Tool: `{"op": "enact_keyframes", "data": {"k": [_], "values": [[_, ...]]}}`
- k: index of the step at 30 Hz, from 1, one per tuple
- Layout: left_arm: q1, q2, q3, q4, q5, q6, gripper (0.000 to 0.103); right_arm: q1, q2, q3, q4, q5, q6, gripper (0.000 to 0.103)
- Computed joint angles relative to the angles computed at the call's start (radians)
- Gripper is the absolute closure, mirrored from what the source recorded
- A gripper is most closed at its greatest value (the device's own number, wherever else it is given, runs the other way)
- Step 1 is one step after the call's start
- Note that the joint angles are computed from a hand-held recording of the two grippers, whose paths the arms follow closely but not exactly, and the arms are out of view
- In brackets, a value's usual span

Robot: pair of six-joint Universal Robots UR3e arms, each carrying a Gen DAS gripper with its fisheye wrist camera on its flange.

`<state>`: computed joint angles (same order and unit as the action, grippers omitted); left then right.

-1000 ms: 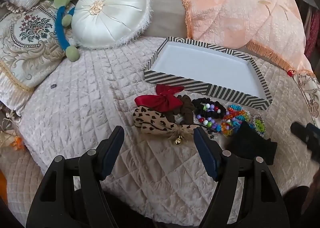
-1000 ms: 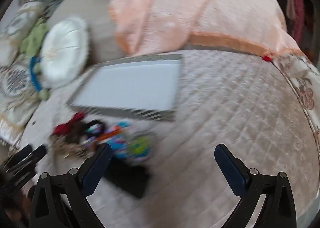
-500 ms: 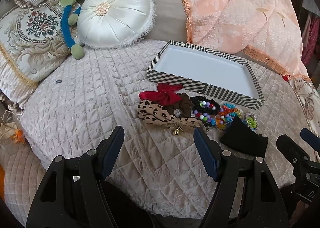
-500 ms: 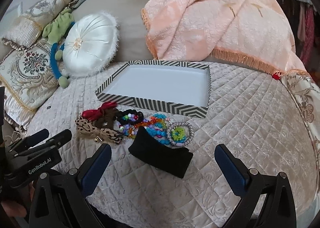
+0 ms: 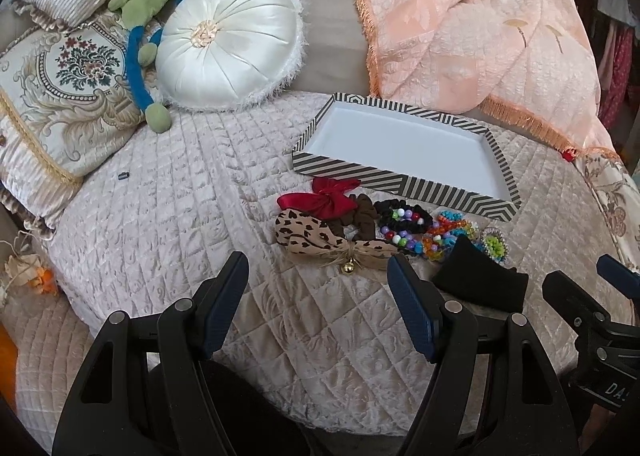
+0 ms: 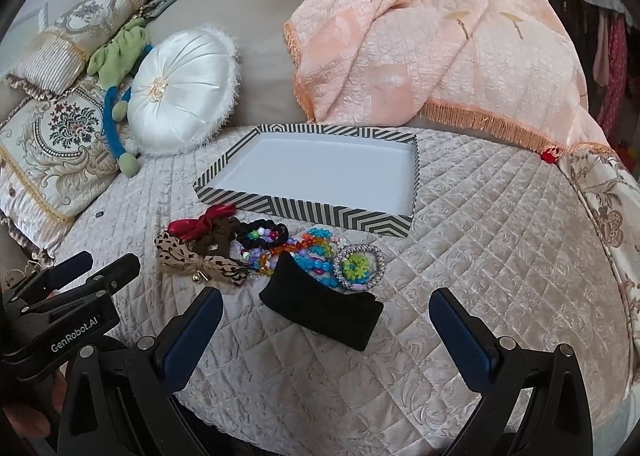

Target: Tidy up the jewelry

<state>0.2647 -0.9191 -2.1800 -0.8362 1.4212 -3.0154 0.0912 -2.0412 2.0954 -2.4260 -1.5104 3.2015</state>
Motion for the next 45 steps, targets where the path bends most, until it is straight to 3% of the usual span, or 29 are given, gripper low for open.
{"op": "enact_keyframes", "data": {"k": [26,39,42,45], "values": [[-0.014,-0.062,0.001,0.019,0.009,-0.018,0.031,-0.012,0.032,0.018,-0.023,0.014,-0.031,0.001],[0.209,-0.124,0.057,-0.156,-0.218,0.091,0.031,-0.149,0.041,0.070,0.014,0.177,-0.178,0.001],[0.228,-0.172,0.090,-0.188,-0.253,0.083,0.029,-0.178,0.057,0.080,0.014,0.230,-0.223,0.001],[0.235,-0.240,0.124,-0.199,-0.293,0.051,0.025,-0.164,0.101,0.079,-0.023,0.217,-0.245,0.001]]}}
